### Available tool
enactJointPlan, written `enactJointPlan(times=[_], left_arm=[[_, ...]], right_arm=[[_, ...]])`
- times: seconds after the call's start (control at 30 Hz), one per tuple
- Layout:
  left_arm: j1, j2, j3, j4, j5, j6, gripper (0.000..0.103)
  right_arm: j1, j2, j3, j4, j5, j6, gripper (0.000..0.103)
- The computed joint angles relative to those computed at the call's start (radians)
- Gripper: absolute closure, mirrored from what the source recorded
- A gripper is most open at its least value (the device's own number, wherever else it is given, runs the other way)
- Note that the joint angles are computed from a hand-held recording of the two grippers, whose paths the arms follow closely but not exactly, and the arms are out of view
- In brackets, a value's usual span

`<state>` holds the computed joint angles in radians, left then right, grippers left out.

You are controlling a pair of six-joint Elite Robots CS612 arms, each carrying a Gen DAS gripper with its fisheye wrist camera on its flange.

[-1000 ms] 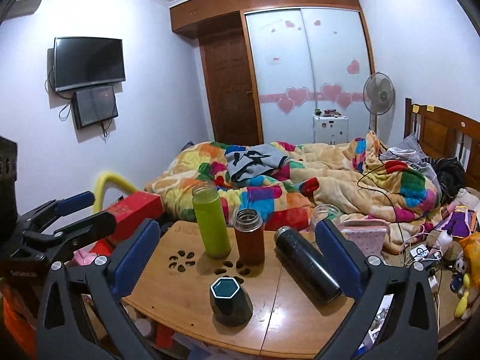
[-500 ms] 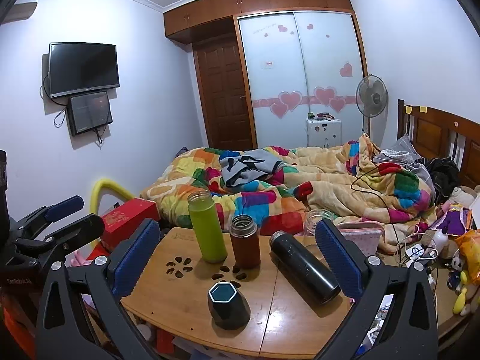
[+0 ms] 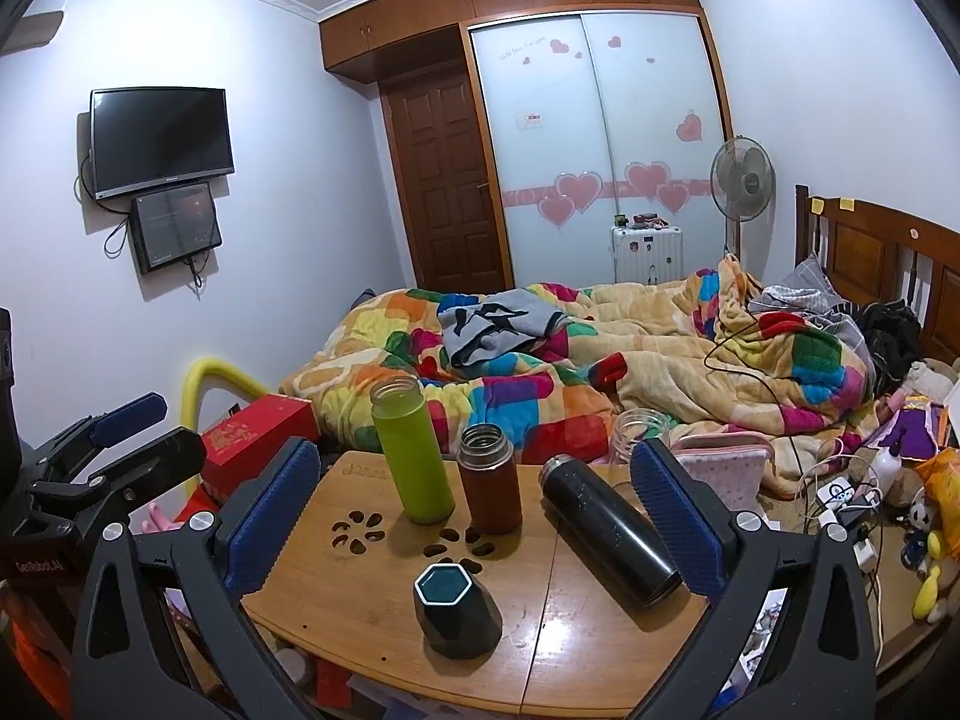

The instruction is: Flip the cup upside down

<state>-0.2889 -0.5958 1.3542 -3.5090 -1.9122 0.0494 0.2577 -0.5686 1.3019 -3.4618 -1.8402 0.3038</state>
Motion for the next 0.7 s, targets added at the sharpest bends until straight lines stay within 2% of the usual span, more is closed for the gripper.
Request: enactJointPlan(times=[0.7], left_arm=[[0.0, 0.018, -0.025, 0.001, -0.01, -0.007, 0.0]], right_arm=[[-0.001, 0.006, -0.008, -0.002, -0.003, -0.009, 0.0]])
